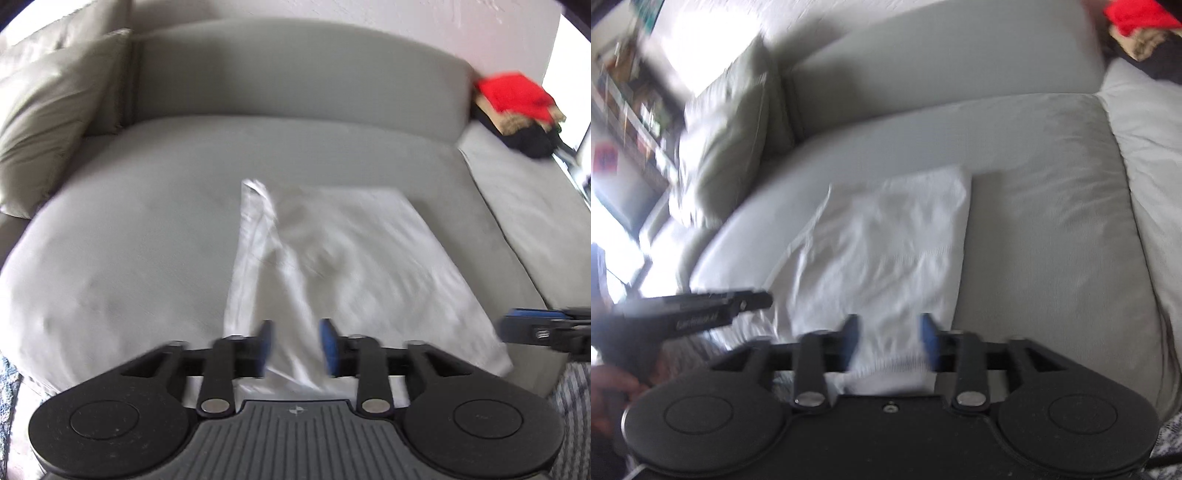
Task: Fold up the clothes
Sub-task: 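Move both grippers to the shirt's folded edge and close on it, then lift the shirt with both grippers and carry it toward the window-end cushion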
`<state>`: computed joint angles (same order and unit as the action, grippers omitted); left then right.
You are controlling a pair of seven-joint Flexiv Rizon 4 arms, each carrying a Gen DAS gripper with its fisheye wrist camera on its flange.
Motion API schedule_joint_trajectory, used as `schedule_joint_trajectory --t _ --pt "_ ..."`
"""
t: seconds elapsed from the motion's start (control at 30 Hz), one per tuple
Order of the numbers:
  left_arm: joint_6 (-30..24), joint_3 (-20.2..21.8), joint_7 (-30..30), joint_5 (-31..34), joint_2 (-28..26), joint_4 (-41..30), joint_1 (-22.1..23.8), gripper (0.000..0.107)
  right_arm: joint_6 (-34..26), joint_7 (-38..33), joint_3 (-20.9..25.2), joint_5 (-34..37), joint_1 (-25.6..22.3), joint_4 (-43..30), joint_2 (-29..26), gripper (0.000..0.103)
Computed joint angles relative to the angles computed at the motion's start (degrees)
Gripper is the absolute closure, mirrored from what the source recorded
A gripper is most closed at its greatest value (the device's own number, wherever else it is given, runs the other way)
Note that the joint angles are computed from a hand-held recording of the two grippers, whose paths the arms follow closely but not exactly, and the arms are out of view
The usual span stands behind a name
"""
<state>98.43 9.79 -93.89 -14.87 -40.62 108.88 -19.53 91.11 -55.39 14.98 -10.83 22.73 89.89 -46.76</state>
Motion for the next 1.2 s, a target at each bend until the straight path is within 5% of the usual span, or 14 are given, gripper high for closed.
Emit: schedule_joint_trajectory --t 0.07,0.17,0.43,0.67,0.83,1.07,1.2 --pt "0.50 0.93 -1.35 -1.17 -0.56 -0.42 0.35 0.066 0.48 0.80 1.08 1.02 -1.02 -1.63 -1.23 0.045" --pt "0.95 -3.78 -3.23 -2.67 -1.27 -1.11 5.74 0.061 0.40 1.82 4.27 2.45 -3.46 -4.76 -3.89 0.044" --pt "-2.16 -32.00 -1.32 -0.14 -6.55 -3.12 31.80 0.051 -4.08 3.79 13.04 7.02 -9.37 -13.90 -11.76 0.045" --pt "-2.30 -51.14 1.12 2.15 -15.90 -3.32 47.61 0.045 -8.29 -0.82 20.88 13.24 -13.60 -21.14 -17.95 0.068" --pt "-5.77 -53.41 3.28 2.02 -20.18 -8.18 47.95 0.054 -12.56 -4.29 24.56 16.80 -14.52 -28.49 -22.42 0.076" --pt "-11.09 -53.44 9.27 -2.66 -25.63 -17.82 44.59 0.060 -19.00 -6.31 23.94 19.65 -10.48 -43.94 -29.15 0.078" --pt "-11.93 -54.10 11.79 -6.40 -28.83 -22.51 42.97 0.069 -20.18 -5.52 22.04 21.73 -7.19 -52.89 -33.45 0.095"
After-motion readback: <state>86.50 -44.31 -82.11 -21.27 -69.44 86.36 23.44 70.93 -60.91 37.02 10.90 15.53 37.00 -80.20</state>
